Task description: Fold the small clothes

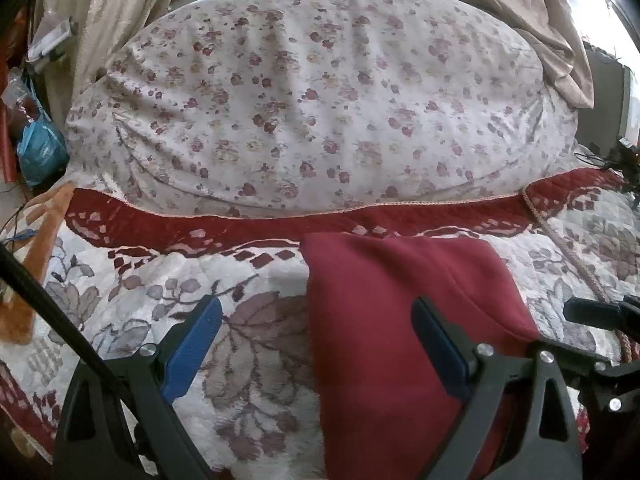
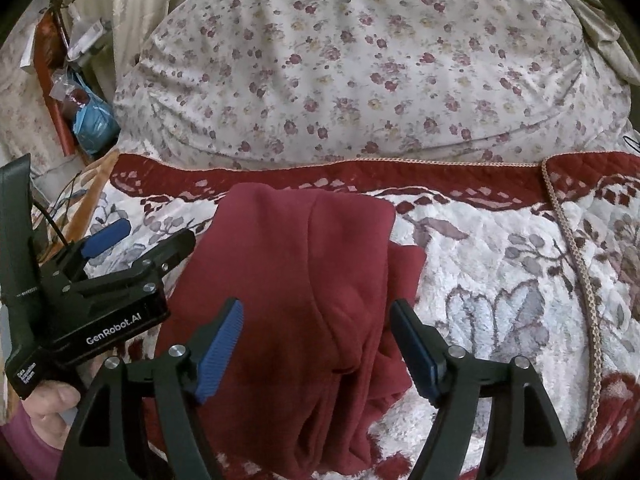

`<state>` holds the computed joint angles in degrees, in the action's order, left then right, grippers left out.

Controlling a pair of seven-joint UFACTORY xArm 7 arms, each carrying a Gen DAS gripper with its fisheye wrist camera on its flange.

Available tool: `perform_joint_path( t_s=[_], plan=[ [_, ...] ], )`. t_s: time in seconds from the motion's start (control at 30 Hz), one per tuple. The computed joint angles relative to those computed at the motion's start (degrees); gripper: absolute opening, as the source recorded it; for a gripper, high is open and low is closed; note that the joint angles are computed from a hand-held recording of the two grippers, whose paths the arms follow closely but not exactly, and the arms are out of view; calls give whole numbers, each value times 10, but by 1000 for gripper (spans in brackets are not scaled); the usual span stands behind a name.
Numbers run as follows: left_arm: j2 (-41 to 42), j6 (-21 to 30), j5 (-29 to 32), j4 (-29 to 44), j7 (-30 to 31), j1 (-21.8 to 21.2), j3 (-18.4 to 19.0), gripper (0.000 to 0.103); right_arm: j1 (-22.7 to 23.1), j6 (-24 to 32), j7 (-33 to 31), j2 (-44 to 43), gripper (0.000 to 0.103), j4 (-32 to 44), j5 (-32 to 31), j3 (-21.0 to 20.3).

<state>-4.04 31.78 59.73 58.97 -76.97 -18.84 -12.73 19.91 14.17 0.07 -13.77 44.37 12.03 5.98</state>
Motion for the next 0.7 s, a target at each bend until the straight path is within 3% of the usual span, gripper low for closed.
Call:
perform_joint_path(
  t_s=[0.7],
  plan=[
    [9, 17, -1, 7, -6, -8, 3, 95, -2, -4, 4, 12, 83, 3, -3, 5]
  ],
)
